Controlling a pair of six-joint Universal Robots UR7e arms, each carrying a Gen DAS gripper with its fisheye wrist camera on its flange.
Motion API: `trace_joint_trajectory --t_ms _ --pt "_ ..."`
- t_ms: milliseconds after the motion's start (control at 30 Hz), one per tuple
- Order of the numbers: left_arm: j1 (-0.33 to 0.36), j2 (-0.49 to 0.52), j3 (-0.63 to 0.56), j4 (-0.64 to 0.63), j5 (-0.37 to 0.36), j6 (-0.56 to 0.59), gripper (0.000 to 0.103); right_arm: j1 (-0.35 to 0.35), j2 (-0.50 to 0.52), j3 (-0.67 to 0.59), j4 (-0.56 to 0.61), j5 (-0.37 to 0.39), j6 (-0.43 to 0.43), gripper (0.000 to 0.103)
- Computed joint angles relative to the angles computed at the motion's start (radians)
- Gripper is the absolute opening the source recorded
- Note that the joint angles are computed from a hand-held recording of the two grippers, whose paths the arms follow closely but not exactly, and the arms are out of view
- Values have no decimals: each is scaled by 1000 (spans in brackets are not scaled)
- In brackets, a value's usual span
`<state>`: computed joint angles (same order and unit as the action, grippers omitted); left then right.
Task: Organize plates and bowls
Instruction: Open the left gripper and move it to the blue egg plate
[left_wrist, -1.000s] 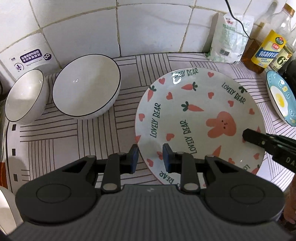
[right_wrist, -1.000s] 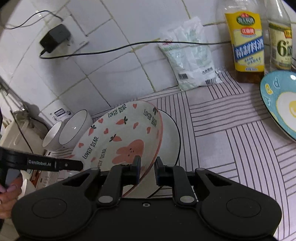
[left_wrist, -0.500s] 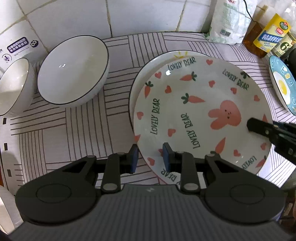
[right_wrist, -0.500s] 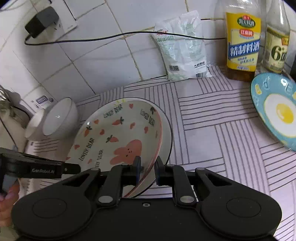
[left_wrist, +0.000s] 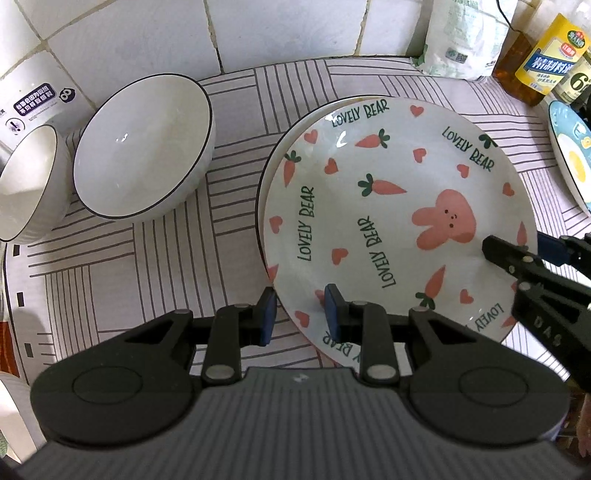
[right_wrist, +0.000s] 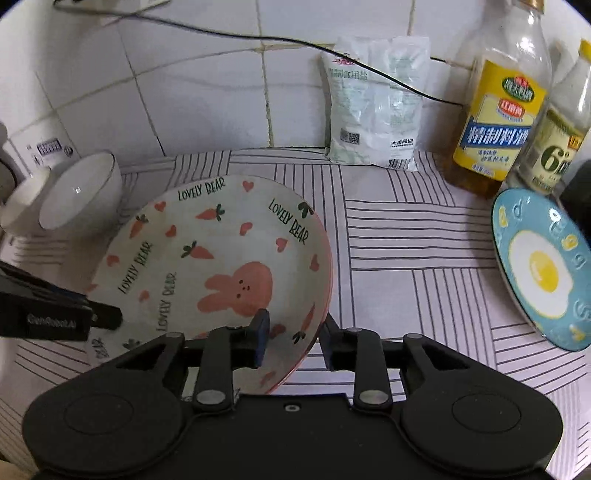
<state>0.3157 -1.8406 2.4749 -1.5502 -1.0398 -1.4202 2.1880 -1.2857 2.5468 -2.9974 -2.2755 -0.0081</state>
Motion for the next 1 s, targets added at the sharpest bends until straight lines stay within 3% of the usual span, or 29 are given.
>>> trace_joint_trajectory --t_ms 300,400,500,633,800,1000 --pt "-10 -9 7 5 8 -11 26 23 76 25 -110 -72 -67 36" --pt "-35 -23 0 26 1 -10 26 15 66 39 -141 -56 -83 35" --pt "-96 -32 -12 67 -1 -23 26 -11 -16 79 -148 15 -85 35" --pt "-164 -19 -36 93 -10 -35 27 -17 -137 143 -182 48 -115 35" --pt "-250 47 -75 99 -4 -29 33 4 -304 196 -170 61 -171 47" --pt "-332 101 -99 42 3 -11 41 15 -520 233 -93 51 -165 55"
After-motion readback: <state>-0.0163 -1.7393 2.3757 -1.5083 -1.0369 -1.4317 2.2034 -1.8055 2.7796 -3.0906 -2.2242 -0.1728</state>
